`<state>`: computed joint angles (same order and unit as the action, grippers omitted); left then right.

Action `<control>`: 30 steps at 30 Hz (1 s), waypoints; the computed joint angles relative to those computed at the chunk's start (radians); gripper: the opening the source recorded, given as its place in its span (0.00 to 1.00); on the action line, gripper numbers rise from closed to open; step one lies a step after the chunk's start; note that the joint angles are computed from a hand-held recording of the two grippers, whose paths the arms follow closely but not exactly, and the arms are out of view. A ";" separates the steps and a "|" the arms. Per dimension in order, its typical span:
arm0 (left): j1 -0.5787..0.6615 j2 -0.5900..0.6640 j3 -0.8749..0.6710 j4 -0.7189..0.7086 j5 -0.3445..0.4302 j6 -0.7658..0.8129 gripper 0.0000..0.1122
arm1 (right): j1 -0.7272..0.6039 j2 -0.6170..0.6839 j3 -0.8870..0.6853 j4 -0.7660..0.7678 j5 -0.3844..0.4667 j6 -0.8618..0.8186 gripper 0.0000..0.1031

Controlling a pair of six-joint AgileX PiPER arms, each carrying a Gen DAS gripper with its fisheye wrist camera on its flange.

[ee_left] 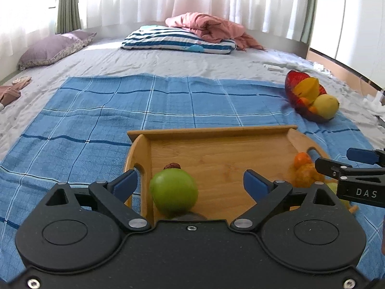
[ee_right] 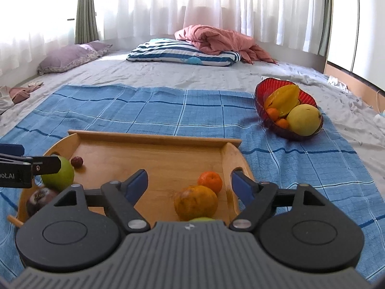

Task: Organize fruits
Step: 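Pull both open tools back from the tray toward the loose fruit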

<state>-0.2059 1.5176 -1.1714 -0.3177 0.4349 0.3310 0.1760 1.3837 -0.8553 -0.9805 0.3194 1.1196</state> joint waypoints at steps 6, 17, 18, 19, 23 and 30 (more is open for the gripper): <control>0.000 -0.091 0.107 -0.088 -0.041 0.121 0.87 | 0.024 -0.064 0.077 -0.126 -0.007 0.144 0.86; 0.004 -0.242 0.300 -0.268 -0.111 0.345 0.91 | 0.108 -0.182 0.242 -0.521 0.045 0.584 0.88; 0.003 -0.255 0.317 -0.287 -0.116 0.371 0.91 | 0.116 -0.193 0.259 -0.552 0.054 0.625 0.89; 0.003 -0.269 0.336 -0.308 -0.122 0.396 0.91 | 0.125 -0.201 0.273 -0.577 0.063 0.659 0.89; 0.007 -0.317 0.400 -0.385 -0.133 0.487 0.91 | 0.163 -0.239 0.342 -0.672 0.109 0.781 0.90; 0.008 -0.385 0.497 -0.470 -0.145 0.579 0.91 | 0.274 -0.282 0.444 -0.737 0.237 0.893 0.92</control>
<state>-0.1975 1.1329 -0.6748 -0.7873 0.2898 0.9099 0.4502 1.1013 -0.4115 -1.7172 0.5560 2.0129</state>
